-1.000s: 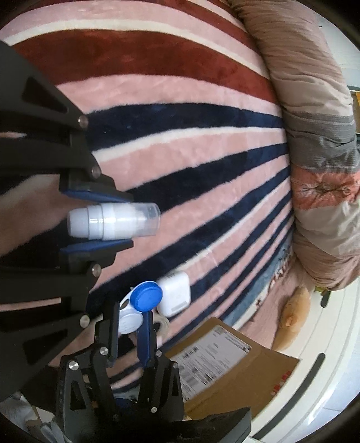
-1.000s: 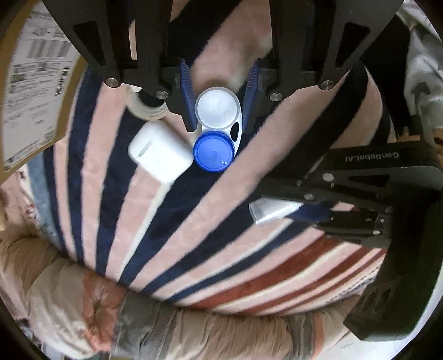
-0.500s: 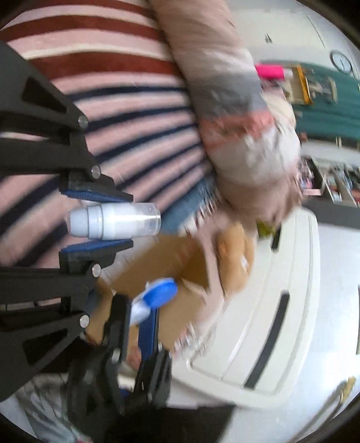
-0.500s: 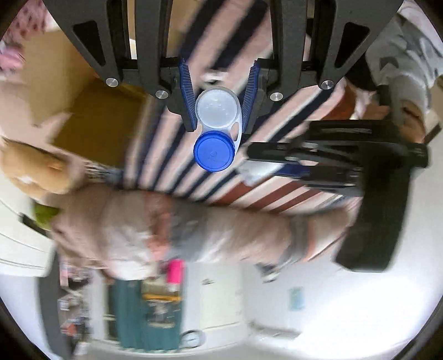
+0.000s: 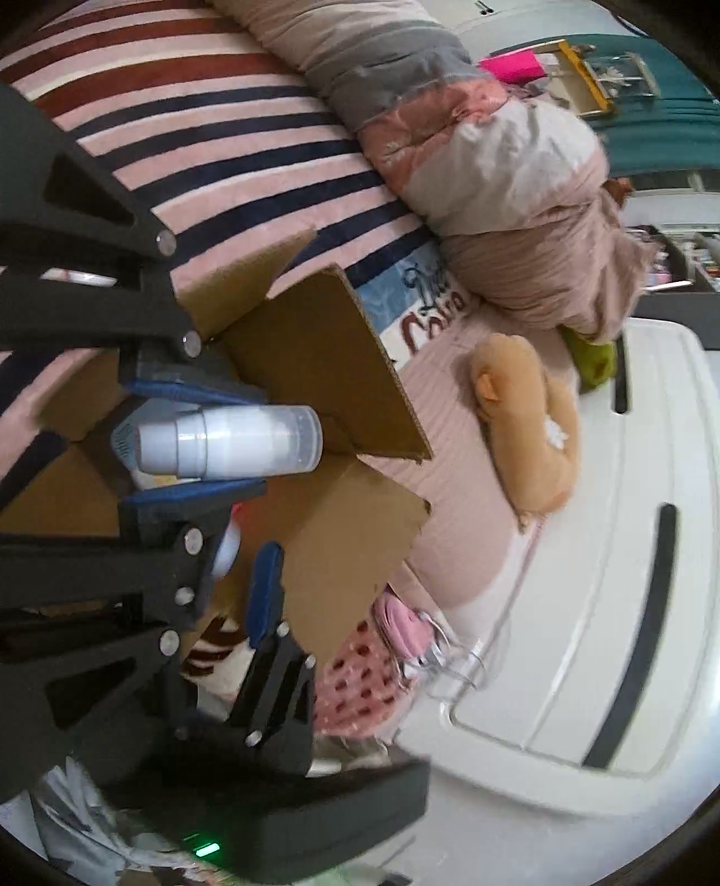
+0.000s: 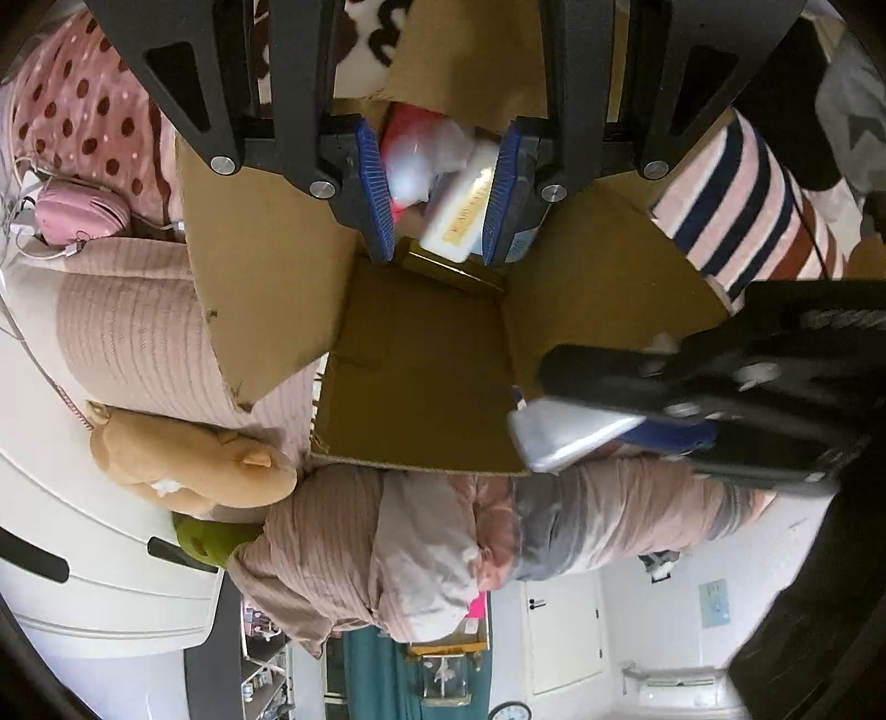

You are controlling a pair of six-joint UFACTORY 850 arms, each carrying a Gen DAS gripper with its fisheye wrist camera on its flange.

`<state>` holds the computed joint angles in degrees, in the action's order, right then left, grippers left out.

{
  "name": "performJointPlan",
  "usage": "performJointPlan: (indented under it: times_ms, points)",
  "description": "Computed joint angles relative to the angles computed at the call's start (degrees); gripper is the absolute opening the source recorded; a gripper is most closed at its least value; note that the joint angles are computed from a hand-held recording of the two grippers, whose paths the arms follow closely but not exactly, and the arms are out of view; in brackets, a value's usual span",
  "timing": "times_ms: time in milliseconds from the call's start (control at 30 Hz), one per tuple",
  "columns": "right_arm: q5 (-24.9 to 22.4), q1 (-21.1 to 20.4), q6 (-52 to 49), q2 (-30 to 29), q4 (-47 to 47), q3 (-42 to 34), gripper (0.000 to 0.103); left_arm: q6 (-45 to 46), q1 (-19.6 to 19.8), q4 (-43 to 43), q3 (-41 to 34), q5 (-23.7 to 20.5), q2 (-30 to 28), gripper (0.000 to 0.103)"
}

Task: Organize rigid objects
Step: 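Lower the lens case and clear bottle into the box and open both tools, then grasp the white earbud case with the left tool while the right tool grasps the white ring holder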

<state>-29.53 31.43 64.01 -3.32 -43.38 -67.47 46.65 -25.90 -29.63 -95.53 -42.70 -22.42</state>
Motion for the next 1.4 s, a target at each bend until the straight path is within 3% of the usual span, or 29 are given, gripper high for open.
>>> performJointPlan:
  times_ms: [200,267,333,600,900,1067,1167,1300,1400]
  points:
    - [4.18,-1.27,-4.45,1.10,2.22,1.93,0.033,-8.92,-1.81,9.87,-6.43,-0.76,-5.17,0.022]
    - [5.61,-1.97,-7.19,1.06,4.04,2.02,0.039,-10.03,-2.00,11.40,-7.38,-1.04,-5.92,0.027]
    - [6.10,-2.03,-7.94,1.09,4.23,2.12,0.041,-10.55,-1.97,12.18,-7.45,-0.20,-5.92,0.042]
    - [4.38,-1.11,-6.36,0.64,3.14,0.98,0.045,-7.75,0.56,8.95,-3.35,2.41,-1.80,0.056]
    - [-0.99,5.11,4.37,-0.97,-6.97,-4.38,0.045,3.37,8.49,-2.63,5.19,5.18,6.16,0.062]
    - [-0.13,8.86,6.63,-4.00,-9.21,-9.21,0.045,9.27,14.88,-8.20,9.26,5.05,8.58,0.062]
    - [2.18,9.81,2.08,-7.15,-4.49,-12.82,0.045,12.67,18.18,-10.15,12.06,6.35,9.32,0.062]
    - [4.83,9.74,-13.29,-12.69,12.03,-18.09,0.045,19.15,22.39,-15.69,15.16,7.45,8.51,0.062]
    - [3.48,9.92,-19.56,-17.05,19.47,-21.56,0.045,23.15,23.96,-18.44,15.87,6.84,6.56,0.062]
